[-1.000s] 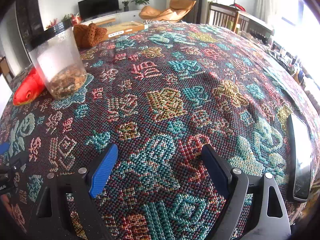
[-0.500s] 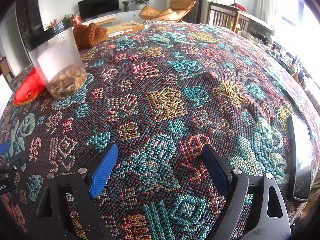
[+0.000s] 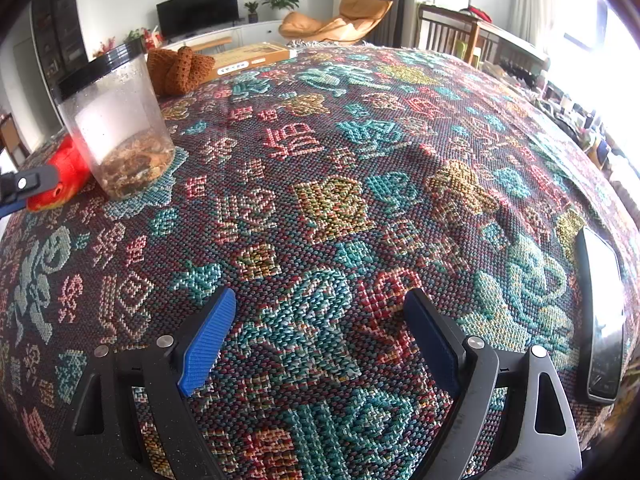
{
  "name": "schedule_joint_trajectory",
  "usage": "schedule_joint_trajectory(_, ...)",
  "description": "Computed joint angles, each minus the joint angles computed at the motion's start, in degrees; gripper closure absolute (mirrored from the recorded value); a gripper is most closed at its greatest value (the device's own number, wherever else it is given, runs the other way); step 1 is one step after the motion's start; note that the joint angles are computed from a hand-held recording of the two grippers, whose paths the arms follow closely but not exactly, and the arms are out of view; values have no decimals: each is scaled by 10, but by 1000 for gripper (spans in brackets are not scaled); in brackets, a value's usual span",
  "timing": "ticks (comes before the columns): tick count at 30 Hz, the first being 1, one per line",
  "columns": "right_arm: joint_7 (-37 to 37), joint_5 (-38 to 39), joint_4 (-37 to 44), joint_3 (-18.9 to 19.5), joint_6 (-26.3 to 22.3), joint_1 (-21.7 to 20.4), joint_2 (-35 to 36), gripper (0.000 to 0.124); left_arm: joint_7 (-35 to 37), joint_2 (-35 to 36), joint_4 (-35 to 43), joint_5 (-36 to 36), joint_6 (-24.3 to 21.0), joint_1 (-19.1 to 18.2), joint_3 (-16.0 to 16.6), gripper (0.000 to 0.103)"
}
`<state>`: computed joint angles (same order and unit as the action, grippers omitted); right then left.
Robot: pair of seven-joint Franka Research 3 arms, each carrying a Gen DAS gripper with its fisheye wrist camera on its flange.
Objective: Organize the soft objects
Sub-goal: 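Grasp the red fish plush by its body with the left gripper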
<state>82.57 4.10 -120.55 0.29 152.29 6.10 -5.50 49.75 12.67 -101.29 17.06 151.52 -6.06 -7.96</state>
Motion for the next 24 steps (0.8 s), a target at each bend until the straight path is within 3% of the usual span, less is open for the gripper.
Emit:
schedule_joint_trajectory(4,0,0,0,0,0,0,0,35,22,22,14,-61,31,22,-8,1)
schedule_joint_trajectory(5,0,0,0,0,0,0,0,35,29,25,16,-63,40,24,-8,5)
schedule_joint_trajectory(6,0,0,0,0,0,0,0,35,39,27,17,-62,42,25,-8,27)
schedule_joint_trajectory(8,0,0,0,0,0,0,0,35,66,33,28,-78,18,29,-16,56)
schedule_joint_trajectory(11,0,0,0,0,0,0,0,35,53,9,1,-66,29,21,-6,67)
schedule_joint_trajectory(16,0,0,0,0,0,0,0,35,-31,-100,-108,37,19,1,11,67)
schedule_joint_trajectory(22,0,1,0,0,0,0,0,35,-82,-214,-212,135,-87,-1,-25,66)
schedule_joint_trajectory(23,0,1,0,0,0,0,0,35,-67,-225,-225,121,-91,-6,-26,61)
schedule_joint_trajectory(24,-1,1,1,0,0,0,1,35,-48,-233,-237,102,-92,-11,-25,49)
